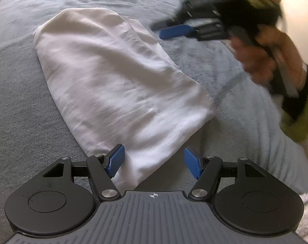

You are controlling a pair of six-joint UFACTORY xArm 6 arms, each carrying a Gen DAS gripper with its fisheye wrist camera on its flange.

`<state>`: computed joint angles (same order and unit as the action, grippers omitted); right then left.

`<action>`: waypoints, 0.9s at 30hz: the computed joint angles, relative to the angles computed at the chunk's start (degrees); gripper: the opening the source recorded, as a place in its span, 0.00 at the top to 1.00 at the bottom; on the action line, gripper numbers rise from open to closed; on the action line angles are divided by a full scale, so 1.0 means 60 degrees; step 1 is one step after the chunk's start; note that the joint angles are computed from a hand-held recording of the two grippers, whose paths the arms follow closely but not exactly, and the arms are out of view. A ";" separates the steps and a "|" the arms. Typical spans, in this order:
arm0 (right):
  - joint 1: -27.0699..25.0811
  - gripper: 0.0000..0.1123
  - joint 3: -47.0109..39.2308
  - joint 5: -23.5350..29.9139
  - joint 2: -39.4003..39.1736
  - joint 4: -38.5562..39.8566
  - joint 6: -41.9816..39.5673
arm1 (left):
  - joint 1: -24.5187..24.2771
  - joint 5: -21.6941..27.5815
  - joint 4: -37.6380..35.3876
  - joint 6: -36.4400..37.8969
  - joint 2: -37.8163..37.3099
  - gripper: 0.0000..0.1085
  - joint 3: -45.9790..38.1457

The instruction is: Fold clothes

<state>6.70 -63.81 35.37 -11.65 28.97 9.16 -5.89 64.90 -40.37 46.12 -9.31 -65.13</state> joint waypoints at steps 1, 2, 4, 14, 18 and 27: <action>-0.0085 0.65 -0.0261 -0.0001 0.0302 0.0207 -0.0047 | 0.0018 0.0007 -0.0039 0.0009 0.0002 0.40 0.0008; -0.0171 0.65 -0.0533 0.0026 0.0604 0.0409 -0.0101 | 0.0021 0.0010 -0.0052 0.0028 0.0001 0.40 0.0014; -0.0308 0.65 -0.1078 0.0205 0.1198 0.0547 -0.0135 | 0.0019 0.0010 -0.0073 0.0061 0.0034 0.40 0.0000; -0.0072 0.99 -0.1360 -0.0437 0.1954 0.0476 -0.0175 | 0.0146 0.0181 -0.0361 0.0201 0.0238 0.40 -0.0085; -0.0062 1.00 -0.1158 -0.0984 0.2064 0.0172 0.0432 | 0.0171 0.0166 -0.0472 0.0322 0.0217 0.40 -0.0006; -0.0225 0.91 -0.1172 -0.1073 0.1907 0.0274 0.0756 | 0.0219 0.0201 -0.0661 0.0339 0.0251 0.40 0.0029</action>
<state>5.36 -70.84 28.93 -0.21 30.61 13.70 -4.57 66.11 -44.34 48.15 -7.81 -64.96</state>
